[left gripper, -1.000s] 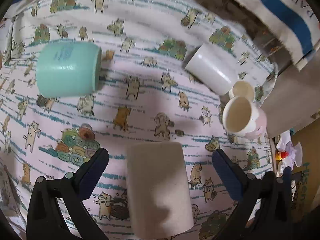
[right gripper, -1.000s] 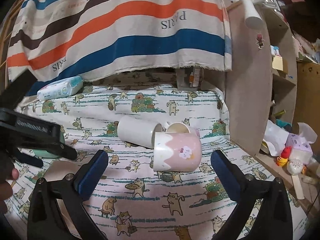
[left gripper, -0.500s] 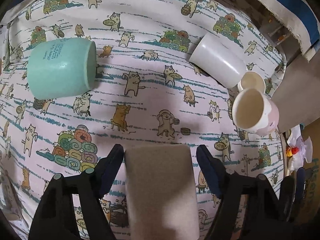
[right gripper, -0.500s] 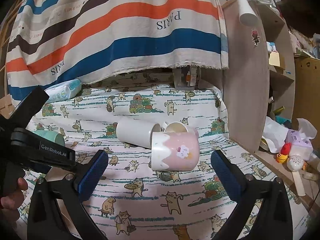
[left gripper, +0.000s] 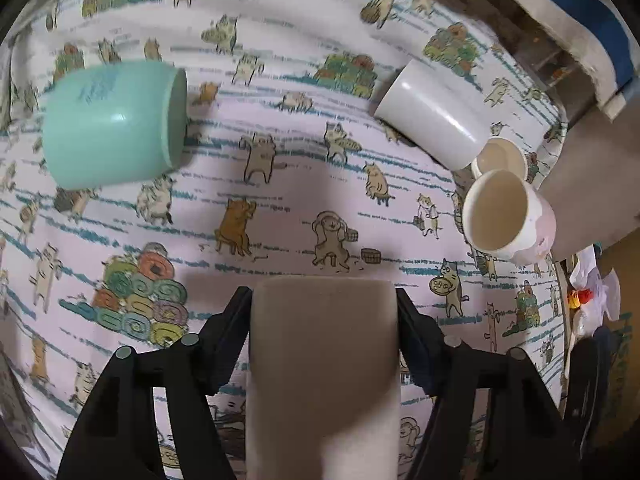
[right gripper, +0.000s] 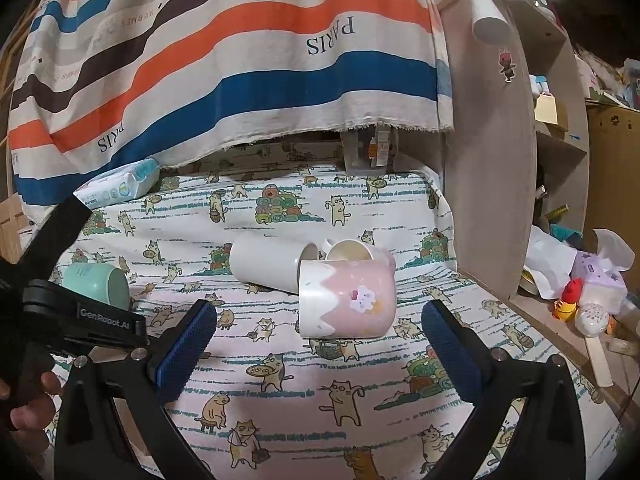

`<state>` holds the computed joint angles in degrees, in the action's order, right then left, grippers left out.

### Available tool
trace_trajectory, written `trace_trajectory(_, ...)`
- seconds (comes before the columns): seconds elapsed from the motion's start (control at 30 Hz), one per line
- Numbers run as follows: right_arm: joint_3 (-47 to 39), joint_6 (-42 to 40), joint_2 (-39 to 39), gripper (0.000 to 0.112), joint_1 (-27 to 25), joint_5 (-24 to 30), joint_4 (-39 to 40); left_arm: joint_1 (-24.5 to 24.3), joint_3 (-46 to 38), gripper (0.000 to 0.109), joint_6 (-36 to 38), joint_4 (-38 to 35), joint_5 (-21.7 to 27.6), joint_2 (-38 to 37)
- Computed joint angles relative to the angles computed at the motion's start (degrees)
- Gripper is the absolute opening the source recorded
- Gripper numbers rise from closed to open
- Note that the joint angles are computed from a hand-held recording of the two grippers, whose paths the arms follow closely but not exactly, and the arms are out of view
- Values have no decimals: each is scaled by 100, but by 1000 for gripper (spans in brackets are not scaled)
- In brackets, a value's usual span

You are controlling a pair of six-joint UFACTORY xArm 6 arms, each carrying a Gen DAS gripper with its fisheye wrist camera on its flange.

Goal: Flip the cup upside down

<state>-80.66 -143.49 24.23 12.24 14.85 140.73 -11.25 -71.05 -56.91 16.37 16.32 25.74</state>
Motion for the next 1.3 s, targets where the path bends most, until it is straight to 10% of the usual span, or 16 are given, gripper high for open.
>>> trace_trajectory(0.47,-108,-71,43,103,-48,-124,304,-120,262,66,-3346,4542,156,-757)
trace_trajectory(1.3,-195,224,122,103,-52,-206,89,-106,873,66,-4687,6213,-435,-1320)
